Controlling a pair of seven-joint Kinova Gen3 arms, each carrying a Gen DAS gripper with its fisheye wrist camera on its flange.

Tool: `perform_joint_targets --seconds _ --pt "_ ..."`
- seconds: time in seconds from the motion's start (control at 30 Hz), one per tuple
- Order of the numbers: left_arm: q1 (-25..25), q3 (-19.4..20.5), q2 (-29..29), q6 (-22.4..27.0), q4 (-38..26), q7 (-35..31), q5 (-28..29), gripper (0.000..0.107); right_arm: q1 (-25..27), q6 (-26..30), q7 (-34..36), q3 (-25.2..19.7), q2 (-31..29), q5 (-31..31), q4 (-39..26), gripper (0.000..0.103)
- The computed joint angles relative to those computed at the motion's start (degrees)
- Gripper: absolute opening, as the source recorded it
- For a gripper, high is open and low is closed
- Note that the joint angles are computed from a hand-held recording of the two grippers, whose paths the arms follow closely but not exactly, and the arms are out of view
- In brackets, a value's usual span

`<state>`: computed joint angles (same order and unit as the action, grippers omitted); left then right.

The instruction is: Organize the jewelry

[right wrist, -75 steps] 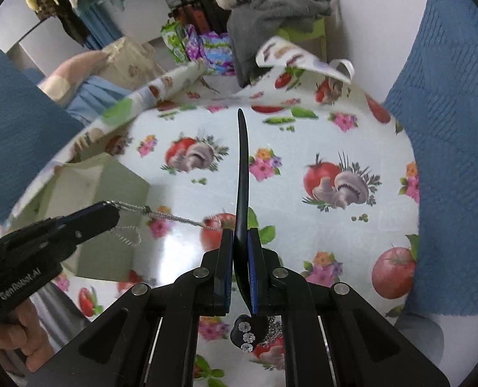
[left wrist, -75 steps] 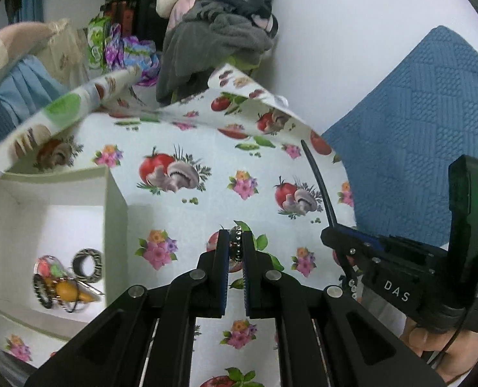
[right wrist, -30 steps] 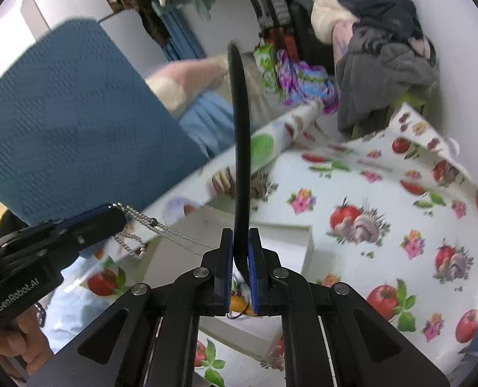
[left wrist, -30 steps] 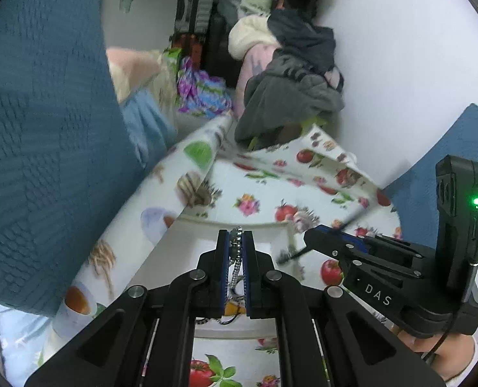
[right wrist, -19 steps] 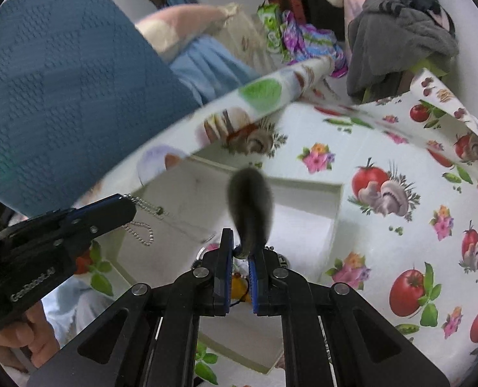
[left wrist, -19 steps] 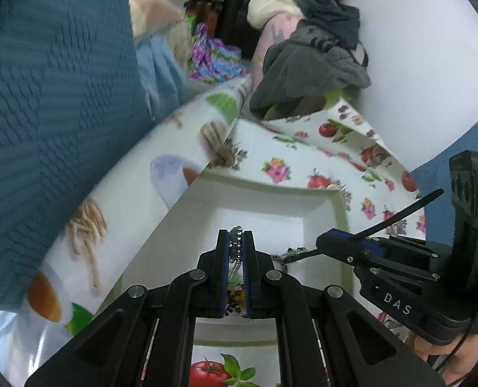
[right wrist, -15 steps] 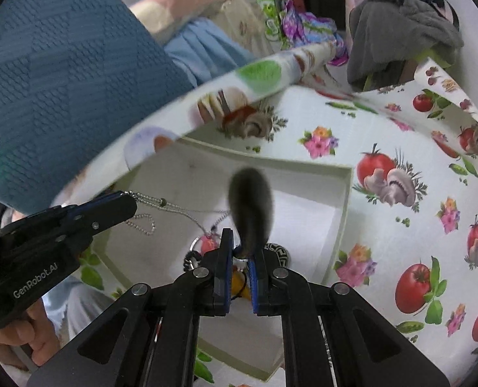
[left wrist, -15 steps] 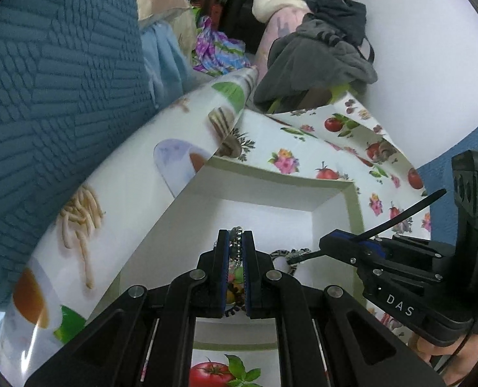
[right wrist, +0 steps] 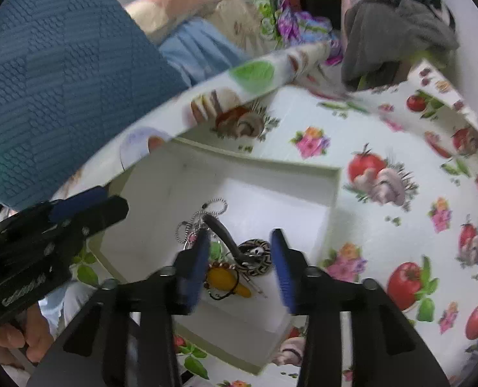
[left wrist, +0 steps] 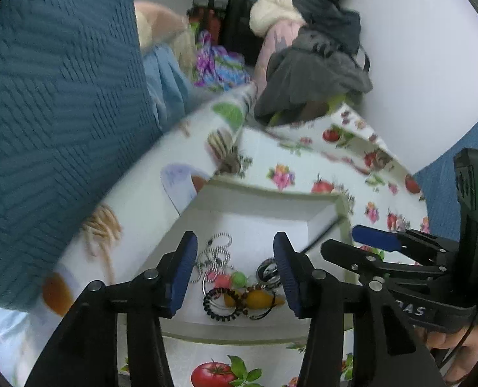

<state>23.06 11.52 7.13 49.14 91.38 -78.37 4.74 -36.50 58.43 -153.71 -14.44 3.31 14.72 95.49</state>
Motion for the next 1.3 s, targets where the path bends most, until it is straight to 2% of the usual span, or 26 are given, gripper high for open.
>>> perform_joint_targets --seconds 0.13,0.2,0.33,0.47,0.6,0.73,0.97,1.07,1.3 --pt "0.4 0.1 -2.6 2.1 -2.3 1.8 -1.4 0.067 -1.4 4.3 -3.8 -1.4 -2.8 5.2 -2.2 0.065" --pt "0.7 0.4 -4.4 3.0 -3.3 3.1 -2.4 0.087 -1.9 7.4 -5.4 -2.6 -3.9 8.2 -4.0 0.076" --pt "1.0 1.4 -8.1 5.0 -5.6 5.8 -5.2 0.089 -3.0 14.2 -7.9 -5.9 -6.6 14.6 -8.1 0.085" --pt "1.3 3.5 -11.5 7.2 -8.0 8.4 -9.1 0.091 -4.4 21.2 -10.1 -9.7 -7.7 21.0 -12.5 0.103" --pt "1.2 6.2 -14.7 10.1 -10.2 11.0 -12.6 0.091 -6.3 27.0 -11.5 -13.0 -8.0 25.7 -16.6 0.103" --pt "0.3 8.3 -18.0 11.9 -11.0 12.4 -13.8 0.091 -9.0 32.1 -13.7 -16.3 -8.2 30.1 -19.3 0.103" --pt "-2.2 11.8 -22.7 15.0 -11.4 13.4 -13.3 0.091 -17.7 43.4 -18.2 -21.3 -5.9 39.1 -23.9 0.103" --pt "-3.5 12.8 -25.1 15.5 -10.3 13.5 -12.3 0.091 -22.1 48.2 -20.3 -22.4 -4.4 42.2 -24.9 0.103" --pt "-7.0 14.5 -29.5 16.0 -6.3 13.0 -9.6 0.091 -30.5 53.7 -27.4 -21.5 -3.5 42.6 -23.3 0.103"
